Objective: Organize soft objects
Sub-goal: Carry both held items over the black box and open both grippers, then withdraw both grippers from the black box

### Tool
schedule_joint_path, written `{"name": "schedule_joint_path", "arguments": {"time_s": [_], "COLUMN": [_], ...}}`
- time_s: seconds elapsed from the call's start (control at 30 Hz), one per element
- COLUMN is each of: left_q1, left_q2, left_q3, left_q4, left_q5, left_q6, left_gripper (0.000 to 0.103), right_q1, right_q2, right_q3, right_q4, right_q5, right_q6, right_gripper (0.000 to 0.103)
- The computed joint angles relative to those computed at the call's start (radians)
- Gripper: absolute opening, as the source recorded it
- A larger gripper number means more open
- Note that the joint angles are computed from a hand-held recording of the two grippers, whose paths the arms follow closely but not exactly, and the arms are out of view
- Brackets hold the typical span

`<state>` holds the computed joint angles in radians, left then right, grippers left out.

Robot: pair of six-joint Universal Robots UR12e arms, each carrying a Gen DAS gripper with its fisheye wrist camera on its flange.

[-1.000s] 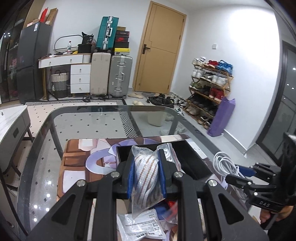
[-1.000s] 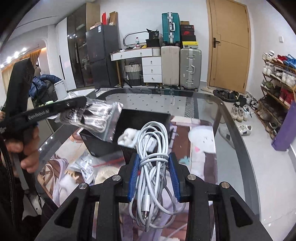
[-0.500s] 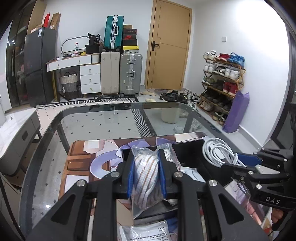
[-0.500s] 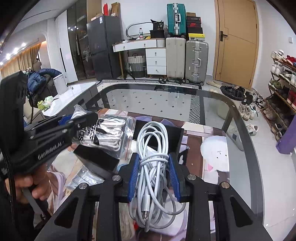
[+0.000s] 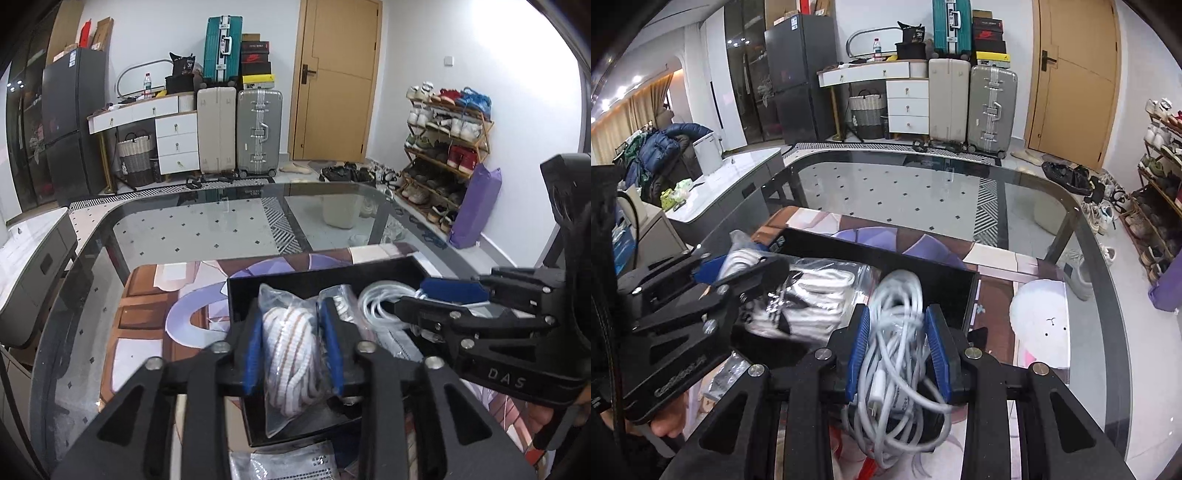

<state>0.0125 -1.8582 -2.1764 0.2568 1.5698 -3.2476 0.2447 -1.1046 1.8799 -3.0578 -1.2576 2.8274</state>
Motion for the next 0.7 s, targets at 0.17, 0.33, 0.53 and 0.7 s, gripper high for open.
{"name": "schedule_joint_path", "arguments": {"time_s": [0.17,0.33,0.53,0.7], "left_q1": [0.011,0.018,0.017,0.017], "left_q2": [0.021,0.041,0.067,0.084], "left_q3": [-0.021,-0.041,-0.077,-0.098], "left_q4": [0.020,0.035,0.060,0.064], "left_q5": [-0.043,-0.080,-0.074,-0.065], "left_q6": [0.004,0.008,0.008,-0.005], "left_gripper": [0.063,0.093,0.103,0.103], "right_q1": [-0.011,-0.027,-0.056,-0.072], "right_q2": [-0.013,-0.032,-0.061,-0.085], "right_q3": [0.035,0.085,0.146,0.184], "right_q4": [-0.071,-0.134,-0.209,-0.248], "right_q5": [0.034,0.030,0.063,0.069], "right_q6": [-0.037,-0.021,0.018,0.036], "right_gripper": [0.035,0.049,0.082,0.093]}}
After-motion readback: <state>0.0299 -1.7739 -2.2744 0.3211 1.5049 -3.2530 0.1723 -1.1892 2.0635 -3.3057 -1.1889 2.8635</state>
